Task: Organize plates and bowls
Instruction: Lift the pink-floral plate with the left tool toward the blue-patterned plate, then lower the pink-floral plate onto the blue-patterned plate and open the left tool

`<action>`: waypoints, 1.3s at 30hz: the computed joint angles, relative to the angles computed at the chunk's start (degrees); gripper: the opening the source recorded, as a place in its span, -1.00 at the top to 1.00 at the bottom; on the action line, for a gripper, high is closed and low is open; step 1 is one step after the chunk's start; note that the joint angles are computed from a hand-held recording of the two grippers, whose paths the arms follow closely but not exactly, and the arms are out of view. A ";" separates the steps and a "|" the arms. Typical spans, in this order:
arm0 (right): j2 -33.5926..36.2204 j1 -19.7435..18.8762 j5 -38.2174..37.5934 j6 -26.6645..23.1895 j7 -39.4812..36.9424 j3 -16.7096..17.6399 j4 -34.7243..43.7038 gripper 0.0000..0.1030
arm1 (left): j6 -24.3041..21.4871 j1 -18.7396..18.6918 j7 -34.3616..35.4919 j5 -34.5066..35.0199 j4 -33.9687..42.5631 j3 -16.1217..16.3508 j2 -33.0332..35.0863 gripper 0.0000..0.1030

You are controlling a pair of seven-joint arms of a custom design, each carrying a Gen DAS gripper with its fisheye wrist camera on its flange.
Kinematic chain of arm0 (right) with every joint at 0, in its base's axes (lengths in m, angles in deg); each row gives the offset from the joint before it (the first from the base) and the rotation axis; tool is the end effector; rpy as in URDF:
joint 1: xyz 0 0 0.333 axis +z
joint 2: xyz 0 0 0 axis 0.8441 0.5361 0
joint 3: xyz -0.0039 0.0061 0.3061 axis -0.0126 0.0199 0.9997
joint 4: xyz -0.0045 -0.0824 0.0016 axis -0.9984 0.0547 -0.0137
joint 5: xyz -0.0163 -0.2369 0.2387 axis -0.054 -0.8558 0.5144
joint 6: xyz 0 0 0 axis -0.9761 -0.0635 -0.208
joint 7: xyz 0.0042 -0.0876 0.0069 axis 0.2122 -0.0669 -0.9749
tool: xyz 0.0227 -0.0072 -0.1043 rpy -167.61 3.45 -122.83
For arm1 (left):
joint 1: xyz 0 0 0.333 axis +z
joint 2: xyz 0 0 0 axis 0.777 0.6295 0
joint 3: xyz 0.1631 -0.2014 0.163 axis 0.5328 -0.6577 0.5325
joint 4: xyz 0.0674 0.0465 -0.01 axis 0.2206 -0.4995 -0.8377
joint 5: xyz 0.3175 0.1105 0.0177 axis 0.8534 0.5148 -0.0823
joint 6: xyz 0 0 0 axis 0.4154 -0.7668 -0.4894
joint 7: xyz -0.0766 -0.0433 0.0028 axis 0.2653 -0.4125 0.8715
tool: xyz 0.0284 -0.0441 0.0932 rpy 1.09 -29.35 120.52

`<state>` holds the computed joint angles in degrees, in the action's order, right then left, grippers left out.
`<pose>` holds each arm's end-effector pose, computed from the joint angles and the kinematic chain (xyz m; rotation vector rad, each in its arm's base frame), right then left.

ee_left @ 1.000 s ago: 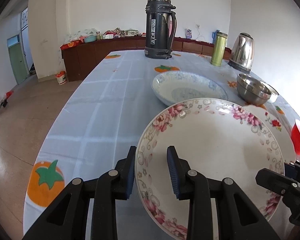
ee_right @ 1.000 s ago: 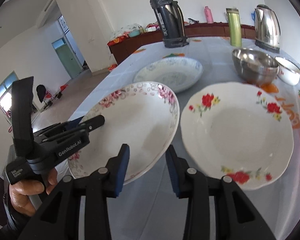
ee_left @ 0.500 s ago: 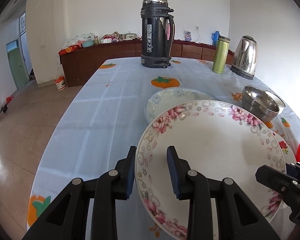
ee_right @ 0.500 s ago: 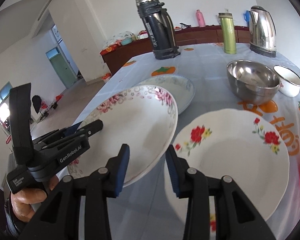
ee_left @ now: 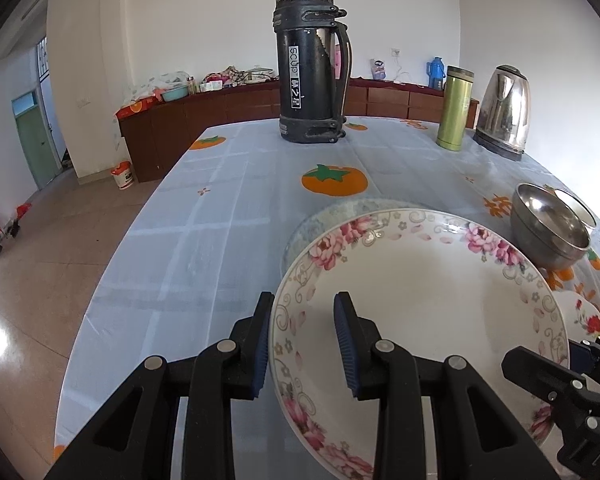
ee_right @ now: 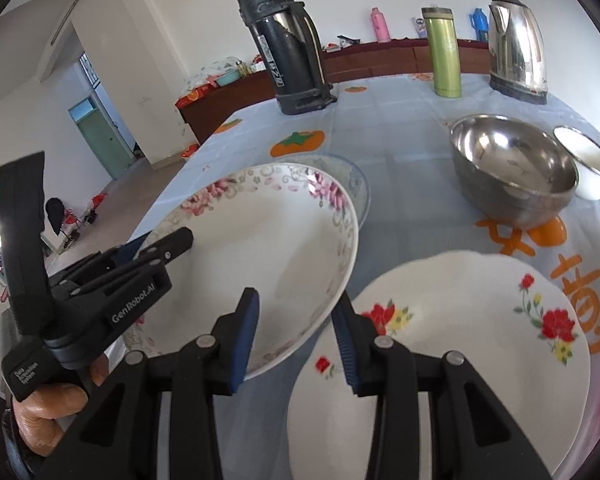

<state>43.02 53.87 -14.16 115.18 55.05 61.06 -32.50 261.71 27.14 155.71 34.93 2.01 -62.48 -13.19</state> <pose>0.6686 0.1849 0.3560 -1.7468 1.5126 -0.3267 0.7043 -0.1397 0.3619 -1.6890 1.6964 -0.7471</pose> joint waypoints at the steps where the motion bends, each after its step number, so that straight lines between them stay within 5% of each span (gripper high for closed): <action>1: 0.34 0.16 0.02 -0.31 0.04 -0.14 0.68 0.26 | -0.73 0.05 -0.13 -0.07 1.23 0.11 0.65 0.36; 9: 2.12 4.39 -0.21 -1.53 2.48 -5.36 5.56 0.26 | -4.64 1.16 -1.91 2.37 9.03 -0.37 4.67 0.36; 21: 4.54 4.37 3.69 -6.43 1.78 -4.42 11.21 0.17 | -11.20 4.02 -4.91 6.92 17.41 -3.59 8.35 0.36; 31: 7.21 7.48 7.43 -13.67 0.85 -7.76 18.56 0.08 | -15.93 6.51 -5.14 10.33 25.15 -6.91 12.05 0.36; 36: 6.99 10.20 6.77 -13.45 1.96 -11.39 18.90 0.05 | -14.06 5.53 -7.07 13.04 23.21 -5.08 11.53 0.31; 39: 5.31 10.37 6.67 -7.21 2.69 -11.98 14.95 0.04 | -13.71 5.10 -9.28 13.76 21.68 -4.23 10.59 0.04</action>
